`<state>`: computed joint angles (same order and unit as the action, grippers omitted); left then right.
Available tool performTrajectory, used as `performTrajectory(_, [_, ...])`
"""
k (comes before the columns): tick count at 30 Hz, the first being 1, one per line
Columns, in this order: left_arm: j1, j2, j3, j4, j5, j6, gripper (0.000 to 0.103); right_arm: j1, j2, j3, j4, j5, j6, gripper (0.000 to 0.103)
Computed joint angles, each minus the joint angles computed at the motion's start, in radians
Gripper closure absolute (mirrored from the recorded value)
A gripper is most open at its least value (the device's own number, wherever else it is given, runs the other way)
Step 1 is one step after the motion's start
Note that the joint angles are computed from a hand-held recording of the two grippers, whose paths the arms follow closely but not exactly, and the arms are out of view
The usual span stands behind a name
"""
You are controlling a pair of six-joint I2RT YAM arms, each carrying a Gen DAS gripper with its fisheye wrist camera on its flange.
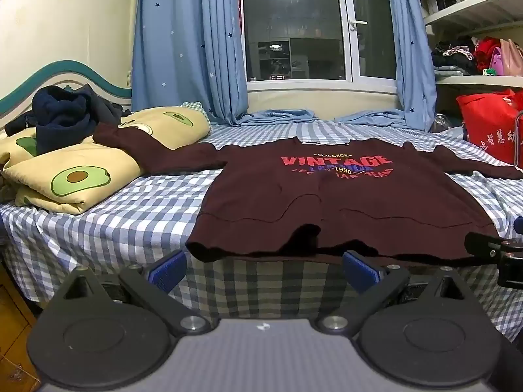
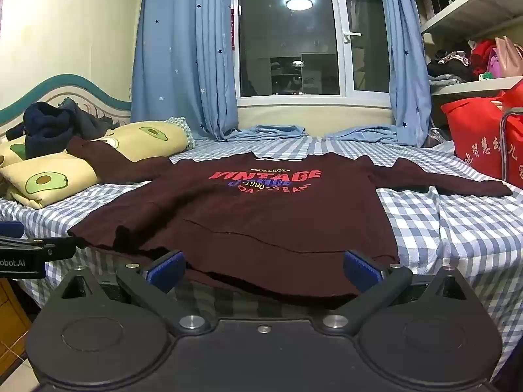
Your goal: Fold small clothes
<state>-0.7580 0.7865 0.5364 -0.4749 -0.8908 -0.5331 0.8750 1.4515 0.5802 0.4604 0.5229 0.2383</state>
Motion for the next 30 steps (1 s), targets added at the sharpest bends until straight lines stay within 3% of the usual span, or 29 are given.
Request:
performTrajectory(4, [0.014, -0.011, -0.007, 0.007, 0.019, -0.006, 0.001, 0.003, 0.001, -0.008, 0.021, 0.001, 0.005, 0.000])
performTrajectory(7, [-0.030, -0.005, 0.000, -0.021, -0.035, -0.036, 0.001, -0.010, 0.001, -0.015, 0.028, -0.013, 0.003, 0.000])
performTrajectory(15, [0.036, 0.009, -0.005, 0.017, 0.030, 0.003, 0.001, -0.004, 0.007, 0.007, -0.010, -0.001, 0.021, 0.000])
performTrajectory(30, [0.037, 0.014, -0.010, 0.027, 0.020, -0.004, 0.001, -0.004, 0.013, 0.011, -0.011, 0.000, 0.022, 0.000])
